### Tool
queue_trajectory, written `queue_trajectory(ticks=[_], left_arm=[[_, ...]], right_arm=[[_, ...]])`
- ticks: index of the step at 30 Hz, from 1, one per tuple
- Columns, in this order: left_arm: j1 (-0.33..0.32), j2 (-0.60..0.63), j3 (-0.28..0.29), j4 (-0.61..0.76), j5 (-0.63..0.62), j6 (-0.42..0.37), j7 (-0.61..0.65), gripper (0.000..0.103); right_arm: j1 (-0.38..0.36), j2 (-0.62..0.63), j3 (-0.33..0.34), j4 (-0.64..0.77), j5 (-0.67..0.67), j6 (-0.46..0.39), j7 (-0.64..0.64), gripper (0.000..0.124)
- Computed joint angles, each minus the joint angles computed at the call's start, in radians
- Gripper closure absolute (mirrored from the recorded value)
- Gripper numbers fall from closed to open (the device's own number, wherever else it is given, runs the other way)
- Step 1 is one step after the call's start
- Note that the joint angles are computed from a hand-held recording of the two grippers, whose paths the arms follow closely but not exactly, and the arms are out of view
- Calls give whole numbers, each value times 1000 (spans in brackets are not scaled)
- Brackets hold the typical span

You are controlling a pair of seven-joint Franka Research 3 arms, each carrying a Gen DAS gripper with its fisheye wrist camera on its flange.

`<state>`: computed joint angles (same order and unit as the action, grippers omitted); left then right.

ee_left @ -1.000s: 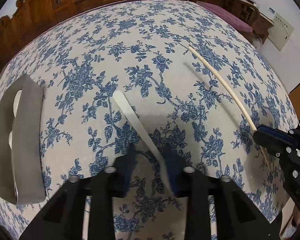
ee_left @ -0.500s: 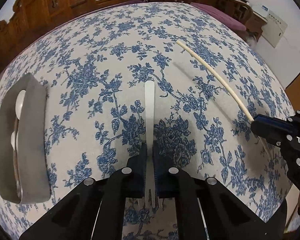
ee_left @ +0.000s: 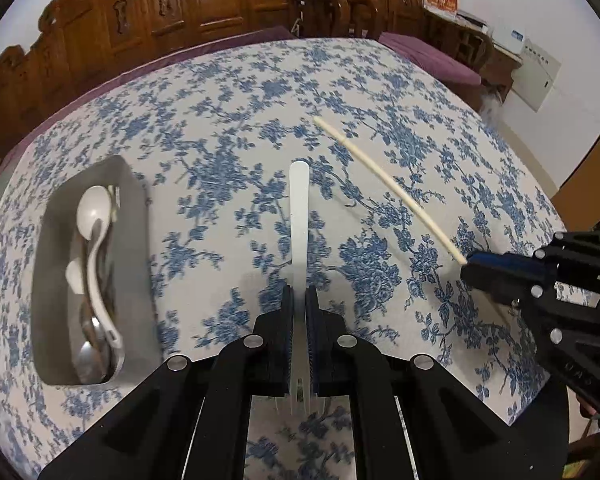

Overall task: Organize utensils
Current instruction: 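Carry the white fork and chopstick over the grey tray with both grippers, then lower the white fork into the tray and open the left gripper while the right holds the chopstick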

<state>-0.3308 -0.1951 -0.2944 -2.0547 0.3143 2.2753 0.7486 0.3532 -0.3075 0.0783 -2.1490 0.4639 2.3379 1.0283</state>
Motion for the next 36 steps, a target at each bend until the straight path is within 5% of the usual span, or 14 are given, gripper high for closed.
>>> queue_trajectory(ticks=[24,36], left_arm=[[88,-323,87,-242,-53,-1,47,98],[153,-366,139,-326,-104,41,99,98]], right_arm=[[61,12,57,84,-39,43,83,118],[100,52,92,146,-101,41,160,118]])
